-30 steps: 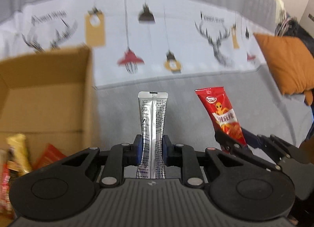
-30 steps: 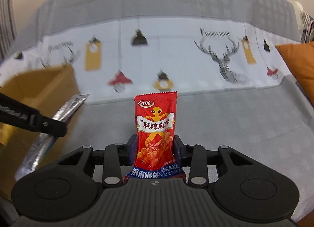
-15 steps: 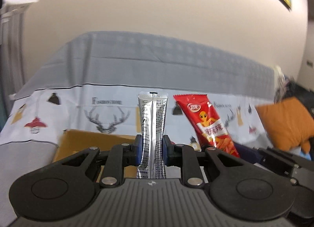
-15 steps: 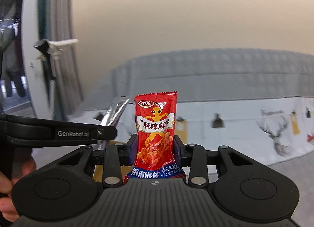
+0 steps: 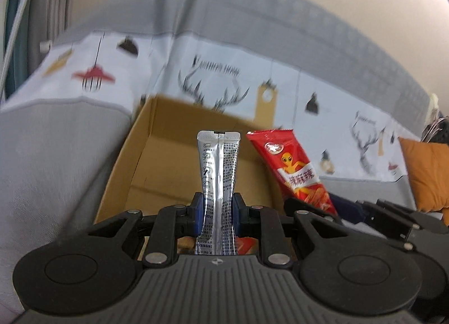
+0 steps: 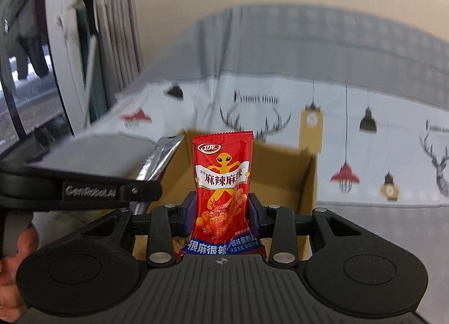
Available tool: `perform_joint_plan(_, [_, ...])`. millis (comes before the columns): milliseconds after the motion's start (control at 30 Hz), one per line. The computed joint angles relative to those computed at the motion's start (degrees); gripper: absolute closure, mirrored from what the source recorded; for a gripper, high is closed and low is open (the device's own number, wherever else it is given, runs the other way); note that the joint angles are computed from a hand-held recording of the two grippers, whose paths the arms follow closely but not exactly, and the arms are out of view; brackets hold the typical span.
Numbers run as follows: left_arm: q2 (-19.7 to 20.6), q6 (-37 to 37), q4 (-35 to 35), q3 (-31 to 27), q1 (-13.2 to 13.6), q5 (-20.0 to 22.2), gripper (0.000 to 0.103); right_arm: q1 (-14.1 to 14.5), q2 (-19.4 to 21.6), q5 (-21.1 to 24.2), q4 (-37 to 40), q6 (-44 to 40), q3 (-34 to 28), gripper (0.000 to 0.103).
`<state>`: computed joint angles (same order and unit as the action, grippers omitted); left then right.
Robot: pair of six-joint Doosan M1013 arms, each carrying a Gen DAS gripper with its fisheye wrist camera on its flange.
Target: Organize snacks
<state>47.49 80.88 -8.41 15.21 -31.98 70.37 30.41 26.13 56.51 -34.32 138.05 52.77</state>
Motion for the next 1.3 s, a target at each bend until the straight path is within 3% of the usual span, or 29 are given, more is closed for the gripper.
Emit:
perform_joint_plan(300, [7.25, 0.72, -0.85, -7.98, 0.47, 9.18, 0.080, -1.45, 4.37, 4.86, 6.03, -3.18, -3.05, 0.064])
perform_joint_plan(433, [7.41, 0.63, 0.12, -7.16, 0.46, 9.91, 0.080, -1.99, 4.74, 5.48, 7.97, -3.23, -2.04, 0.064])
perform_joint_plan(533, [5.53, -0.45, 1.21, -3.65, 0.44, 7.30, 0.075, -2.10, 4.56, 5.56, 8.39, -2.74, -1.36, 0.059])
perform_joint_plan(567, [4.51, -0.98, 1.91, -1.98, 0.38, 5.95, 0.070, -1.94, 4.50, 5.82, 7.41, -1.53, -1.25, 0.052])
perform_joint_plan(633, [4.06, -2.04, 4.34, -2.52, -0.04, 6.64, 0.036, -1.56, 4.27, 6.36, 5.84, -0.28, -1.16, 0.045])
perform_joint_plan(700, [1.35, -3.46, 7.27, 1.51, -0.53, 3.73, 0.015, -1.11, 3.78, 6.79, 4.64, 0.16, -0.92, 0.042])
perform_joint_plan(867, [-3.99, -3.35, 7.04, 8.29, -0.96, 1.02, 0.012, -0.06, 2.17, 7.73, 5.64, -0.93, -0.68, 0.041])
perform_joint_plan(1000, [-8.10, -1.89, 6.10, 13.07, -1.67, -0.16, 0.008, 1.05, -0.16, 6.70, 6.24, 0.74, 0.45, 0.029])
perform_joint_plan(1100, [-10.94, -2.46, 7.26, 16.20, -2.46, -1.07, 0.008, 2.23, -1.39, 7.50, 5.91, 0.49, 0.45, 0.029])
perform_joint_plan(1300, [-14.92, -4.60, 16.65, 18.18, -5.52, -0.24, 0.000, 3.81, -4.43, 8.75, 6.17, 5.71, 1.28, 0.018])
